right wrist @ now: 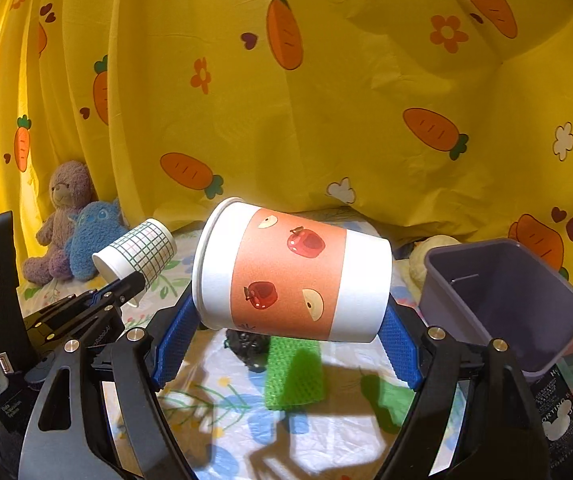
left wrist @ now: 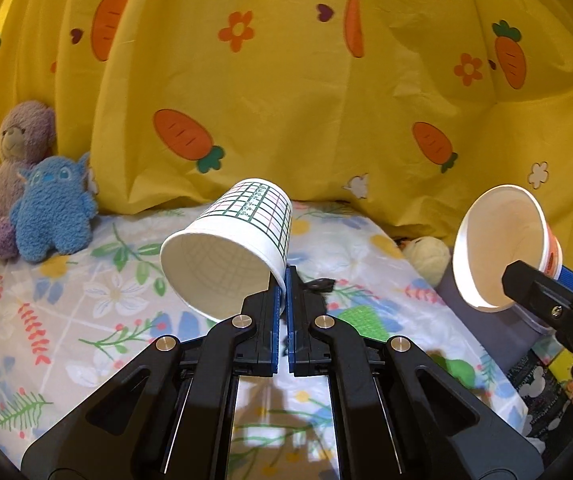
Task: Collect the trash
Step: 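Carry both paper cups with both tools over the grey bin, then open both tools to drop the two paper cups into the bin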
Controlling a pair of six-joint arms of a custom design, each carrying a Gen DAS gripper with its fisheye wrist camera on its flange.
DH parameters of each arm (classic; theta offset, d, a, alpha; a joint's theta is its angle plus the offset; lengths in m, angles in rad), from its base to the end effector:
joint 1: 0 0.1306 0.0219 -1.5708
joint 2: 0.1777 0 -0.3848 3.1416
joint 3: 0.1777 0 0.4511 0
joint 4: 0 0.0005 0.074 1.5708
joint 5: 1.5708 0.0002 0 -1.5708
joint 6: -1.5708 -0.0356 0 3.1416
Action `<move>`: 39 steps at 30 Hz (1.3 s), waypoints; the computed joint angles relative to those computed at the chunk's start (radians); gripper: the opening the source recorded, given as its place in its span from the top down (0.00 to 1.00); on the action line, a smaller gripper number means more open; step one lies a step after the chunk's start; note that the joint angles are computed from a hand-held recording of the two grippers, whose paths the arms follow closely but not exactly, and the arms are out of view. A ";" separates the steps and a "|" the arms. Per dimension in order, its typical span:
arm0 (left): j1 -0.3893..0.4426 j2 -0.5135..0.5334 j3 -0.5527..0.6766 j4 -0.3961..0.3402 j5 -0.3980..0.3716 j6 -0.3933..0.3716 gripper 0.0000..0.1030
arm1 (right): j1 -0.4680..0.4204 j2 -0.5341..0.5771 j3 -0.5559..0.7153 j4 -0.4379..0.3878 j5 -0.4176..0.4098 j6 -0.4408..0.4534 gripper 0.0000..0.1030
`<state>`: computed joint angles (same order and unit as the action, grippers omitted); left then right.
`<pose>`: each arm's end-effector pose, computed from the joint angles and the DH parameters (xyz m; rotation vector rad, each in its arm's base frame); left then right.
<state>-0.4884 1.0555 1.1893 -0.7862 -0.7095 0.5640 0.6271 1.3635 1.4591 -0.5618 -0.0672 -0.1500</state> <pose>0.3830 -0.1778 0.4924 -0.4458 2.0036 0.1453 0.4502 0.3285 0.5089 -0.5336 2.0118 0.5506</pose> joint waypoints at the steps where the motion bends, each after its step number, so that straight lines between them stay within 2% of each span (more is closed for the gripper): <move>1: -0.012 0.022 0.019 0.016 0.007 -0.025 0.98 | -0.017 -0.008 -0.011 0.005 0.002 -0.005 0.23; 9: -0.072 0.236 0.221 0.154 0.128 -0.249 0.98 | -0.158 -0.034 -0.046 0.046 0.098 -0.059 0.23; 13: -0.075 0.354 0.337 0.190 0.264 -0.319 0.98 | -0.206 -0.015 -0.044 0.061 0.159 -0.076 0.23; 17: -0.066 0.447 0.424 0.207 0.421 -0.359 0.98 | -0.243 0.006 -0.043 0.059 0.179 -0.088 0.23; 22: -0.056 0.546 0.520 0.178 0.553 -0.351 0.98 | -0.267 0.027 -0.042 0.054 0.201 -0.086 0.23; 33: -0.041 0.653 0.606 0.164 0.691 -0.315 0.98 | -0.291 0.072 -0.031 0.033 0.210 -0.074 0.23; 35: -0.034 0.652 0.599 0.171 0.710 -0.298 0.89 | -0.292 0.078 -0.028 0.036 0.207 -0.070 0.23; 37: -0.031 0.641 0.581 0.183 0.672 -0.280 0.53 | -0.294 0.082 -0.030 0.046 0.208 -0.067 0.21; 38: -0.031 0.630 0.566 0.194 0.643 -0.274 0.45 | -0.295 0.083 -0.031 0.049 0.210 -0.065 0.20; 39: -0.030 0.616 0.546 0.207 0.618 -0.266 0.32 | -0.296 0.084 -0.033 0.049 0.216 -0.067 0.19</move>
